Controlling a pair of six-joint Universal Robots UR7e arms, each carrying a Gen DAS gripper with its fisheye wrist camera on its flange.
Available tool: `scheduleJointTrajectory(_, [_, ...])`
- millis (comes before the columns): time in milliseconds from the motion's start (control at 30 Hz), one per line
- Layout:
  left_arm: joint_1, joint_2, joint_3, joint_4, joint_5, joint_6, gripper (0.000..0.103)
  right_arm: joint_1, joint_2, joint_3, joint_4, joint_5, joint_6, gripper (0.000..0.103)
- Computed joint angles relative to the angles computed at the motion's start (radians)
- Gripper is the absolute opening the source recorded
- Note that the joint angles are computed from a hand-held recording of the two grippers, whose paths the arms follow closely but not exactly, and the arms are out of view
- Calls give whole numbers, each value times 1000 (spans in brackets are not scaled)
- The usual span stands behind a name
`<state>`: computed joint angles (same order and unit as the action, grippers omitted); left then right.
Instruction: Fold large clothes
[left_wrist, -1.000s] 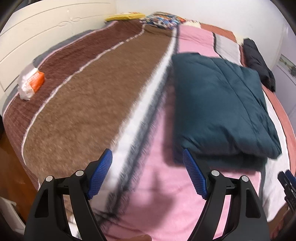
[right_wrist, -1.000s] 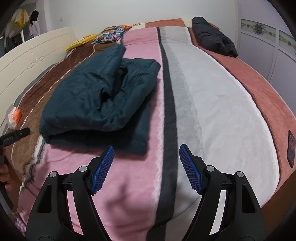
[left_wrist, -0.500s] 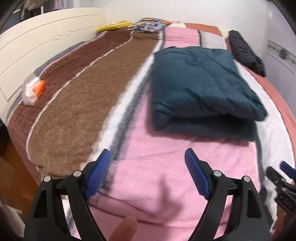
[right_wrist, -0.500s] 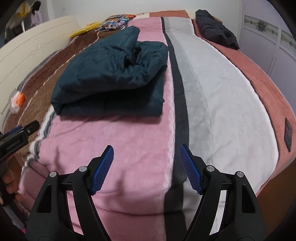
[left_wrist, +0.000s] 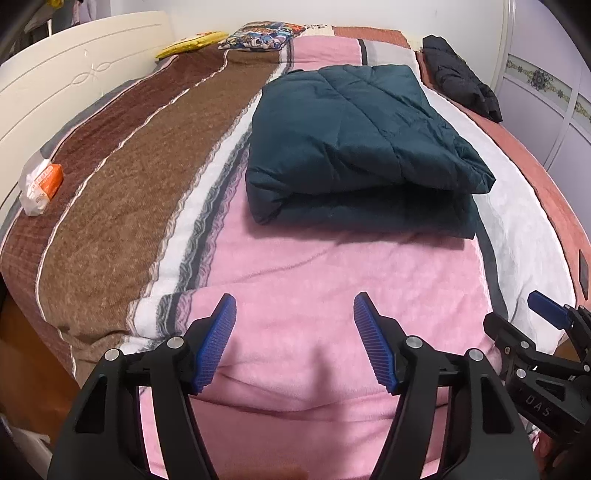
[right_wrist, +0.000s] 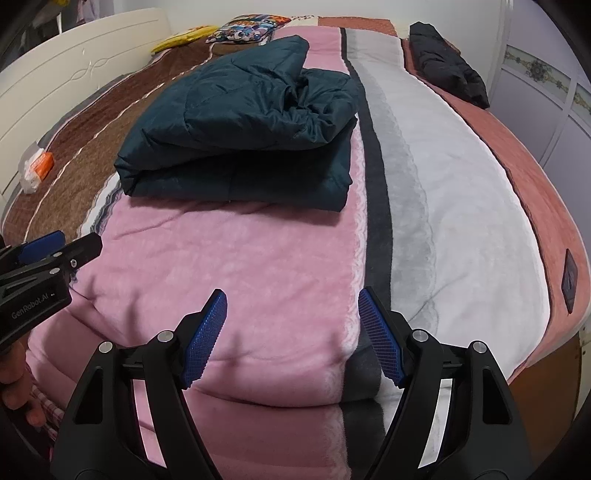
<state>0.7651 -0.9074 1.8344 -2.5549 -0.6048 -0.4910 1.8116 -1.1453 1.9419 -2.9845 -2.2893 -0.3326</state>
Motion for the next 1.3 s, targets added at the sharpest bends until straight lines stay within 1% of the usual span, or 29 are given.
scheduleJointTrajectory(167, [-1, 1, 1, 0, -6, 2, 64, -8, -2, -5, 24, 3, 19, 73])
scheduleJointTrajectory(300, [-2, -1, 8, -30, -12, 18, 64, -11, -4, -4, 33, 4, 27, 73])
scheduleJointTrajectory(467, [-1, 2, 0, -1, -12, 3, 64, -13, -5, -5, 36, 6, 28, 73])
scheduleJointTrajectory(1300, [4, 3, -6, 32, -35, -11, 64, -16, 0, -7, 62, -17, 50, 73])
